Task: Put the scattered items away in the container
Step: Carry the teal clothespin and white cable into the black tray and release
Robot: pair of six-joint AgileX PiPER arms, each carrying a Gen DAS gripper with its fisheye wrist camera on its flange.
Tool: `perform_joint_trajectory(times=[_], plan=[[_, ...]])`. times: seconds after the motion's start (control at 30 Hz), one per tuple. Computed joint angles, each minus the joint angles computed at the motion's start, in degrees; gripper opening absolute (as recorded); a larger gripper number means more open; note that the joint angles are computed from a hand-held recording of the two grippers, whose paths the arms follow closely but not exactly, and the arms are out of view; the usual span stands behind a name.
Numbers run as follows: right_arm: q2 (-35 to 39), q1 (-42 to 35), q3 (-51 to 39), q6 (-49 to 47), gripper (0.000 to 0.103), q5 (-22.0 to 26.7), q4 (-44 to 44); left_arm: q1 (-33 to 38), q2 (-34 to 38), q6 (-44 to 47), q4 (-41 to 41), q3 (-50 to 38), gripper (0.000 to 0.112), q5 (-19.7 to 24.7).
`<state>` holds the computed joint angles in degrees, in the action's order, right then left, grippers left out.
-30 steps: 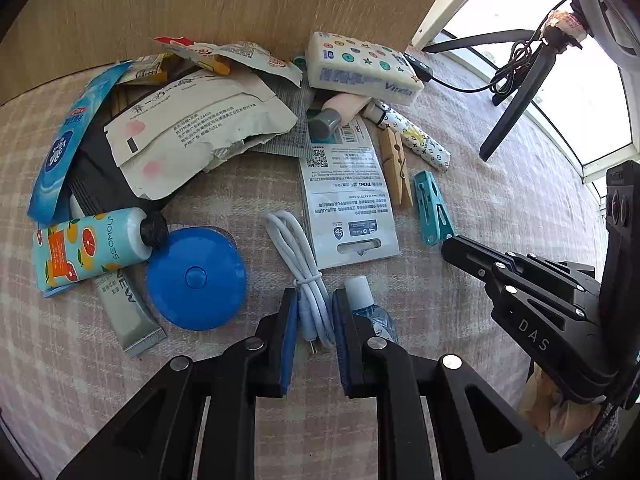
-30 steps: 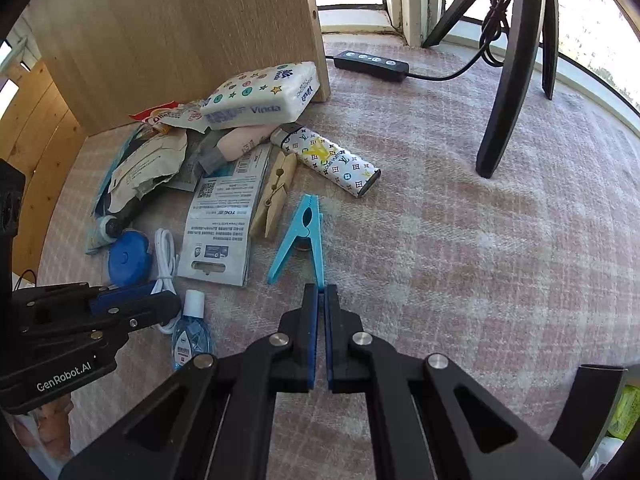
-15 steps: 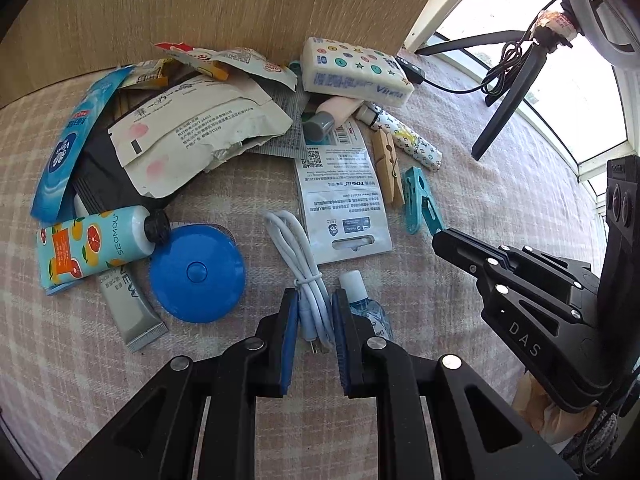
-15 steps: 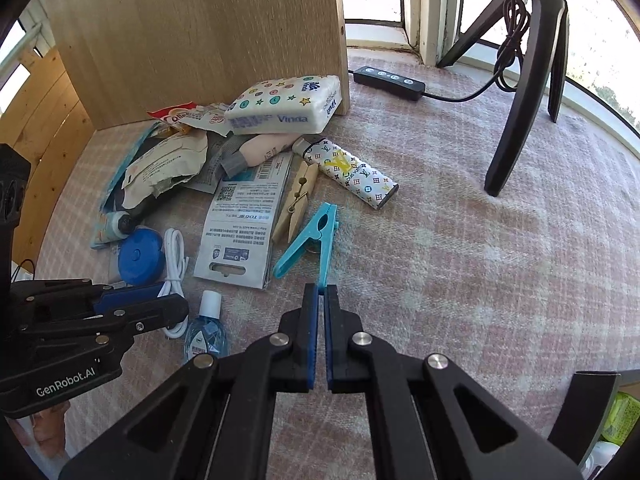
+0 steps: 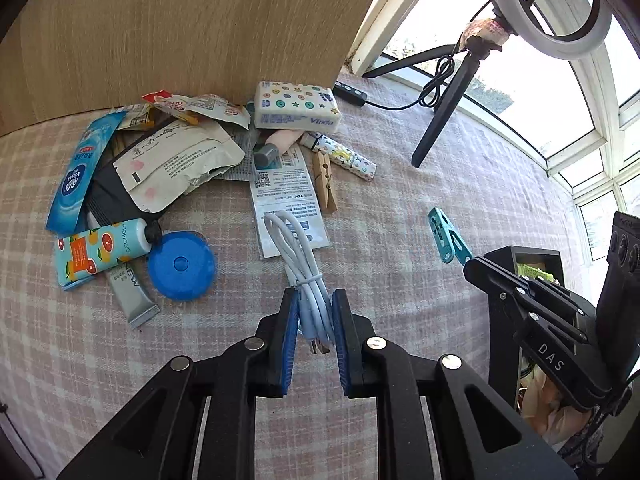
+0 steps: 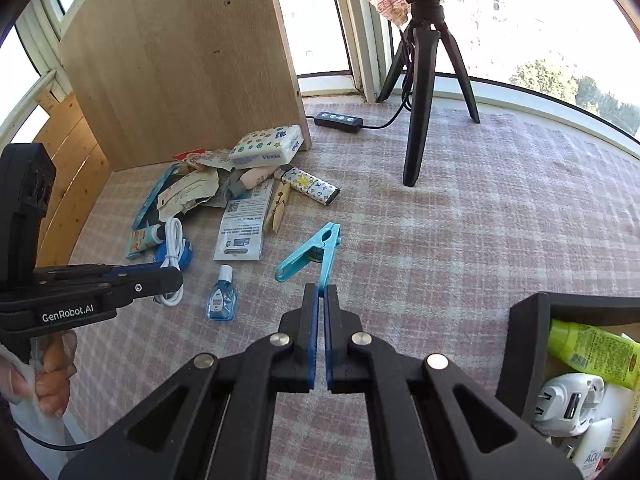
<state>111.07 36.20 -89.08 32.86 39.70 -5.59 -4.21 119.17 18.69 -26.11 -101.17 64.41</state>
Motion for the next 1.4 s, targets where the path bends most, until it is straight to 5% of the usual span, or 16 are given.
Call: perform_joint_trajectory(times=[0.13, 0.33, 0.73, 0.93, 1.0, 1.03, 1.4], plan=[[-11.1, -0.9, 12.2, 7.5, 0.003, -1.8, -6.4, -4.2, -1.7, 0.2, -1.7, -0.2, 0.016, 0.8], [-26.0, -5.6, 24.5, 14.3, 0.003, 1.9, -12.9, -11.8, -4.5, 0.5, -3.9, 0.9, 0.016, 1.7], [-49.3, -24.6, 39.9, 10.1, 0.003, 9.5, -12.2, -31.6, -4.5, -3.3, -1.7, -3.8, 0.016, 3.6], [-54.2, -34.3, 43.6, 2.7, 0.009, 9.3, -5.7, -37.7, -3.3, -5.7, -4.7, -6.1, 0.02, 3.3], [-55.3, -37.9, 44.4, 0.5, 0.04, 8.9, -2.2, -39.0, -3.0, -6.8, -4.2, -6.7, 0.032, 3.4], [-56.1, -38.8, 45.0, -0.2, 0.042, 8.3, -1.2, -39.4, -3.1, -7.0, -3.6, -6.5, 0.032, 3.0], [-52.8, -31.1, 44.3, 5.6, 0.042, 7.3, -5.0, -35.3, -5.5, -6.6, -0.6, -0.7, 0.032, 0.3]])
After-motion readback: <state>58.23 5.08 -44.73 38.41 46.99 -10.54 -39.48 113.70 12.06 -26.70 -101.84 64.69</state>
